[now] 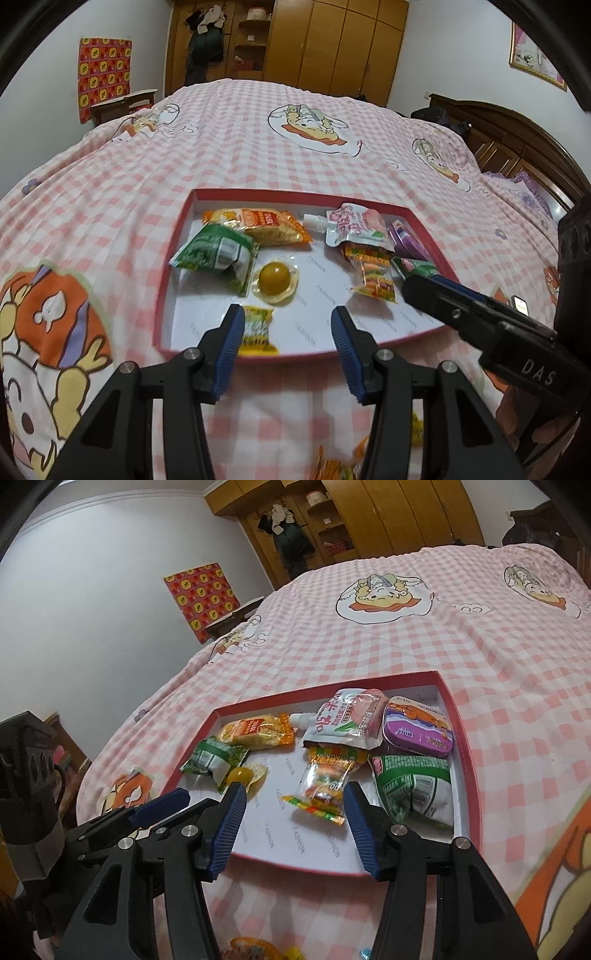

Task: Organize snacks
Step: 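Withdraw both tools from the box toward the remaining loose candies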

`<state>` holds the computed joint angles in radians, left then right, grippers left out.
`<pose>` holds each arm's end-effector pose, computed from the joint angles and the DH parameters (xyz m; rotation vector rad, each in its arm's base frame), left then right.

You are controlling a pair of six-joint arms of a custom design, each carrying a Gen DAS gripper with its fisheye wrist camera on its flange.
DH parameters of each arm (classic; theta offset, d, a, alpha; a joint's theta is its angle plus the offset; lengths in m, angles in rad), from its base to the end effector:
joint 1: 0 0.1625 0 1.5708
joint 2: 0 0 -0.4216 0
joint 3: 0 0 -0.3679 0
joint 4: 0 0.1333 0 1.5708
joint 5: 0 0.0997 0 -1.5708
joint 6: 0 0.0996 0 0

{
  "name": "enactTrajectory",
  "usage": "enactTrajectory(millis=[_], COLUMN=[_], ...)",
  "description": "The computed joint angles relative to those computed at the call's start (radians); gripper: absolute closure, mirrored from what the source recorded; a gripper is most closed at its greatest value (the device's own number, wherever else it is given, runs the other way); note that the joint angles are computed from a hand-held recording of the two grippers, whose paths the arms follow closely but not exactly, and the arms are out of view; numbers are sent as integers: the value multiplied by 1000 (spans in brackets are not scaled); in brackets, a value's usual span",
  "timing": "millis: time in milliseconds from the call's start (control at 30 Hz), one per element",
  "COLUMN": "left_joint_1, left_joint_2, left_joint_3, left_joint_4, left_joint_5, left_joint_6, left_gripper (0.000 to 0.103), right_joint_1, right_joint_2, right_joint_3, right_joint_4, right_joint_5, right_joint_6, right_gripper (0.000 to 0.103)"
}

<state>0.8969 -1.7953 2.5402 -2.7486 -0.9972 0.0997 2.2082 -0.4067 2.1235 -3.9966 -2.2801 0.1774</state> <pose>-0.0422 -0.3531 0.2900 0.8276 2.4804 -0.7682 0.3279 -0.3278 -0.0272 0.2362 -2.5110 1.2158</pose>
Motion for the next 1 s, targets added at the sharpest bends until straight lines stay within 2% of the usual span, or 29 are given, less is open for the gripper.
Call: enactTrajectory(millis=[167, 467, 1000], left_joint_1=[-6, -3, -70], left_joint_2=[-72, -180, -319], left_joint_3=[12, 25, 72], left_joint_4=[70, 205, 397], left_joint_5=[18, -8, -32], left_joint_6=[-23, -70, -135], left_gripper=[52, 51, 46], right_joint_1=[32, 89, 153], right_joint_2=[-8, -15, -9], right_joint_3=[23, 64, 138], right_joint_4=[11, 47, 112], right_joint_5=[-25, -85, -152], right_joint_6=[37, 118, 267], right_gripper=[47, 47, 47])
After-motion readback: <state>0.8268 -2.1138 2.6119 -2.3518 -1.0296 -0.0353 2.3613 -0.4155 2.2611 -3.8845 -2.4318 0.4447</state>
